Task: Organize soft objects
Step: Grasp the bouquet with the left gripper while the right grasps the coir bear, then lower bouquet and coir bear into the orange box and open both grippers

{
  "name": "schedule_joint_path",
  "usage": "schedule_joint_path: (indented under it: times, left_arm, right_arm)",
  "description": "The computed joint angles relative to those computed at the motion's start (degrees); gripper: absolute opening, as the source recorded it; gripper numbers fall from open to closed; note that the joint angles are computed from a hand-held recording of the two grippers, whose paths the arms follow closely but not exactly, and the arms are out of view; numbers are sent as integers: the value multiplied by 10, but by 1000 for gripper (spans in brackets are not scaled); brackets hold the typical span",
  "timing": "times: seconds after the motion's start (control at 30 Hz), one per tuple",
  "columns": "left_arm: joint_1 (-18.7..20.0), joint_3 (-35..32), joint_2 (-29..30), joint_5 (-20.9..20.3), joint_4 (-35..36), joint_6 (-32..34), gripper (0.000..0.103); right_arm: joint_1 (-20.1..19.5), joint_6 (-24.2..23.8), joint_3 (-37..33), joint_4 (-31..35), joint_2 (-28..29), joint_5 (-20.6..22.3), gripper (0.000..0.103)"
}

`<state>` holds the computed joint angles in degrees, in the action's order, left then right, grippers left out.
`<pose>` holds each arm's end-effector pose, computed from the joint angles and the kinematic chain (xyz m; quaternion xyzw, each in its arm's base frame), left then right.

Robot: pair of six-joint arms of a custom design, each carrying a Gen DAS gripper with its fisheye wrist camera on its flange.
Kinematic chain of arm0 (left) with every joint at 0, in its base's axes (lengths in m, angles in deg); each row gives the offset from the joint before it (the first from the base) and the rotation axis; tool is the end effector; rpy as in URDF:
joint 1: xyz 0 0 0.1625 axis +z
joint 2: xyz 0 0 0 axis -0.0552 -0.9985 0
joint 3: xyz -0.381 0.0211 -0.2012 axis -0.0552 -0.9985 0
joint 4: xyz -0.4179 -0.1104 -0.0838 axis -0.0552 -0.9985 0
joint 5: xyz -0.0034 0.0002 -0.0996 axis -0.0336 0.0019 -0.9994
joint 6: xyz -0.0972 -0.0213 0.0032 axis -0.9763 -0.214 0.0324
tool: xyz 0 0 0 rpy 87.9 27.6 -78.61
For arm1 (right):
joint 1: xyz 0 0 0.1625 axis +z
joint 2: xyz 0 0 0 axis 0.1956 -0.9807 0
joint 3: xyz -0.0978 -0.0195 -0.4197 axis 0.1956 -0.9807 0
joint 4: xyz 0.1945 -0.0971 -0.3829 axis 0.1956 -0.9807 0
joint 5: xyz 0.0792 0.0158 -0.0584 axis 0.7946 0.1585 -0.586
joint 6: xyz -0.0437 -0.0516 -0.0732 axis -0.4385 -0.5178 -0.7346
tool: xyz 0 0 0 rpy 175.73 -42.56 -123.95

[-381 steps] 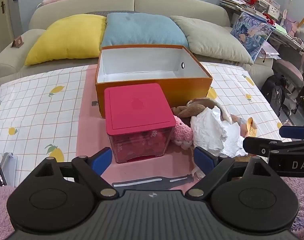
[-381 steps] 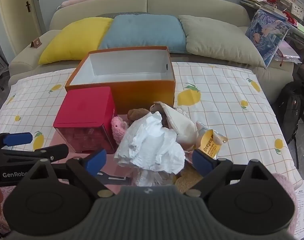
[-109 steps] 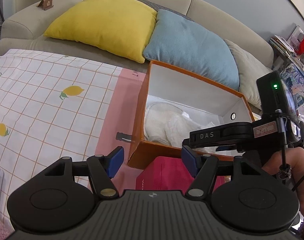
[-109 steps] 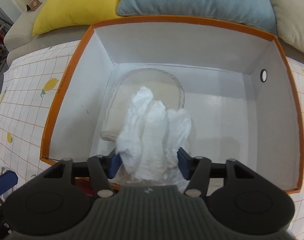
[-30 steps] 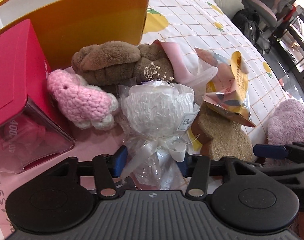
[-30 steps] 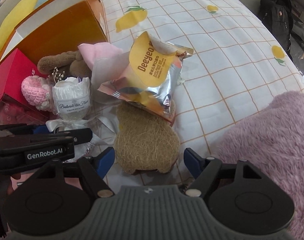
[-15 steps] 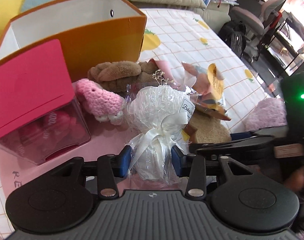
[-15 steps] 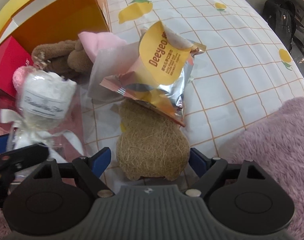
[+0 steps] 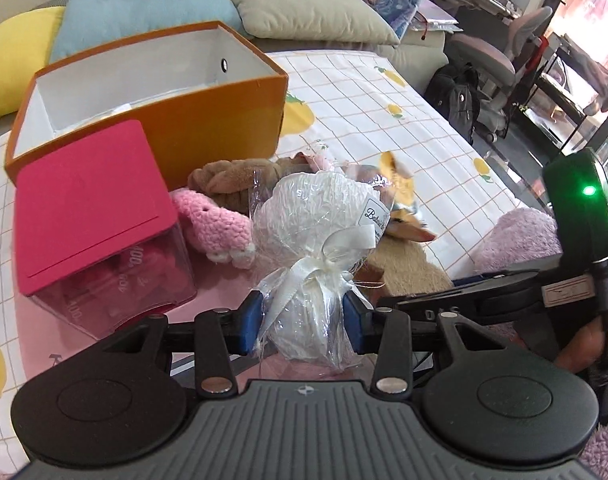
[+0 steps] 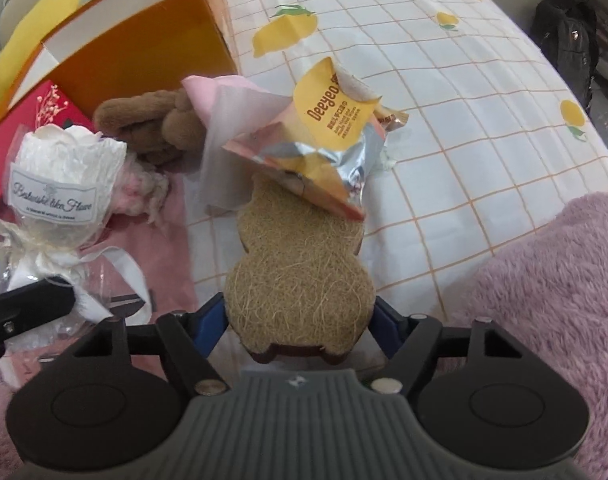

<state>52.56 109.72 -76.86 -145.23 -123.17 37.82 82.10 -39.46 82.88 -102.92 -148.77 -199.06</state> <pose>-0.3203 -0.6288 0.1049 0.4240 0.8899 -0.0617 0.1566 0.0953 -0.5274 0.2364 -0.1763 -0.8919 0.2560 0.3284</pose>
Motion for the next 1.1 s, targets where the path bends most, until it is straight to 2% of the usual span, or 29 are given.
schedule_joint_path:
  times: [0.1, 0.3, 0.53, 0.7, 0.93, 1.1]
  left_arm:
    - [2, 2, -6, -2, -2, -8, 48]
    - [4, 9, -20, -5, -7, -19, 48]
    - [7, 15, -40, -11, -20, -41, 48]
    - [10, 7, -45, -19, -31, -59, 48]
    - [17, -47, -27, -27, -42, -75, 48]
    - [22, -125, 16, -10, -30, -69, 48]
  right_arm:
    - [4, 7, -1, 10, -12, 26, 73]
    - [35, -15, -7, 32, -24, 34, 73]
    - [76, -65, -17, 10, -23, 19, 73]
    - [85, -76, -31, 0, -25, 37, 73]
    - [92, -151, -78, -56, 4, 38, 73]
    - [85, -235, -140, -88, 35, 67, 73]
